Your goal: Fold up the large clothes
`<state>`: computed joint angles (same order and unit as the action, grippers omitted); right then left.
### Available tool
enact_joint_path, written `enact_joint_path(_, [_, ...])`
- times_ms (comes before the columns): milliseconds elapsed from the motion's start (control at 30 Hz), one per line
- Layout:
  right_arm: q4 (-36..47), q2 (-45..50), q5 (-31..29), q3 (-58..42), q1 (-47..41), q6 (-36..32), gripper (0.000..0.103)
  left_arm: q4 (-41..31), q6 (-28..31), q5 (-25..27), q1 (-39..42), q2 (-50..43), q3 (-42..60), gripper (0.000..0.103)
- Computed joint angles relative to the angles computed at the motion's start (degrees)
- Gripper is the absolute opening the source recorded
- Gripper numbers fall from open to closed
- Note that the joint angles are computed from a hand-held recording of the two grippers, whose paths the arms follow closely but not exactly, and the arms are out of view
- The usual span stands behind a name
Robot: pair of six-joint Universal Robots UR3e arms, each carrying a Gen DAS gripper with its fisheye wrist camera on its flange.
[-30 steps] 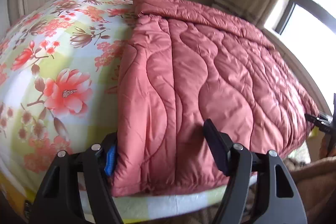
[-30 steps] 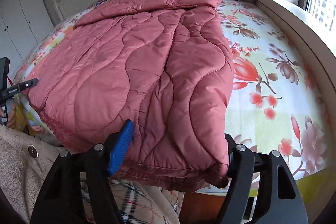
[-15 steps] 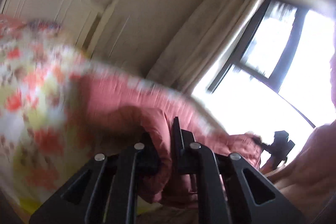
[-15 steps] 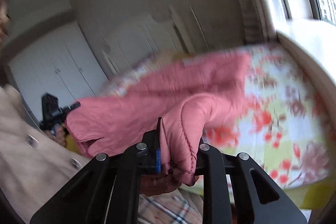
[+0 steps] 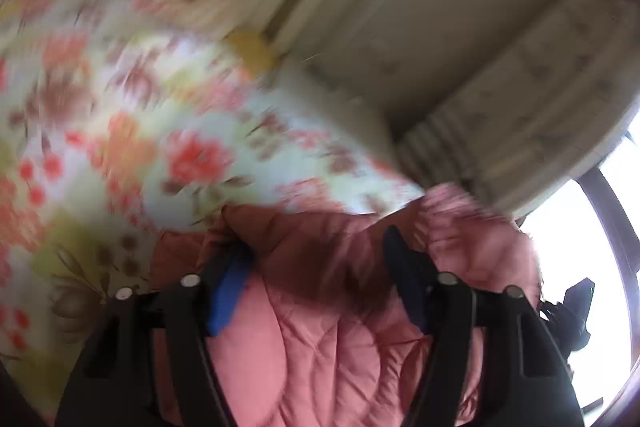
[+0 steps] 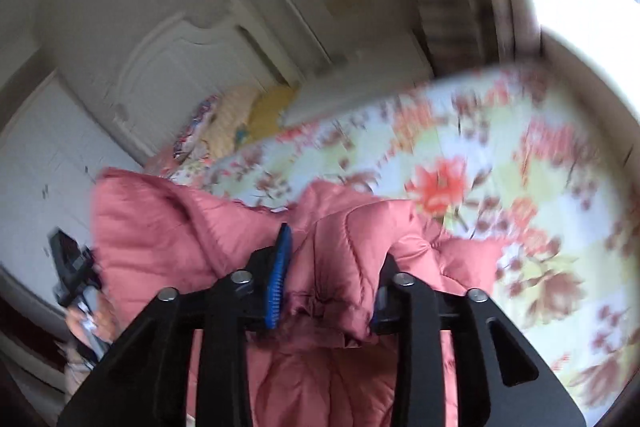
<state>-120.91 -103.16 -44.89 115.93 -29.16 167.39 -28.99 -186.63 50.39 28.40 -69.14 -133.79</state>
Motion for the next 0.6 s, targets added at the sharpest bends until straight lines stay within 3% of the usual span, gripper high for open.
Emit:
enact_joint_path(33, [2.5, 2.3, 4.6, 0.7, -2.8, -1.5, 0.066, 2.1, -1.1, -0.7, 0.6, -1.4, -1.3, 0.074])
enact_joint_path(67, [5.5, 2.3, 9.4, 2.3, -6.0, -4.7, 0.076, 2.6, -0.1, -3.7, 3.1, -0.4, -3.6, 0.077])
enact_joint_path(100, [9.4, 0.4, 14.6, 4.8, -10.2, -9.0, 0.094, 1.8, 2.0, -7.0, 6.6, 2.7, -6.4, 0.085])
enact_joint_path(133, [14.6, -3.8, 17.2, 7.2, -14.0, -13.3, 0.099, 0.1, 3.4, -9.5, 10.2, 6.6, -8.6, 0.089])
enact_joint_path(200, [24.3, -8.6, 19.9, 7.4, -20.3, -20.6, 0.099, -4.9, 5.9, -11.9, 16.3, 14.3, -10.6, 0.095])
enact_joint_path(233, [24.6, -10.6, 19.4, 7.7, -22.2, -21.0, 0.099, -6.8, 7.6, -11.8, 17.7, 16.1, -9.9, 0.095])
enact_joint_path(400, [4.3, -8.3, 4.6, 3.2, -13.2, -10.9, 0.099, -10.9, 16.3, -5.3, 9.5, 7.5, 1.8, 0.095])
enact_joint_path(533, [-8.2, 0.0, -11.7, -1.1, 1.6, -7.3, 0.099, -5.6, 16.1, 4.2, -2.7, -6.6, 9.5, 0.094])
enact_joint_path(567, [-11.7, 3.0, -18.6, -2.2, 6.9, -6.9, 0.099, -4.6, 14.9, 7.9, -5.5, -9.3, 11.3, 0.092])
enact_joint_path(600, [-14.6, 5.2, -24.0, -2.7, 10.7, -6.9, 0.096, -2.6, 14.2, 10.2, -7.3, -12.0, 12.1, 0.077])
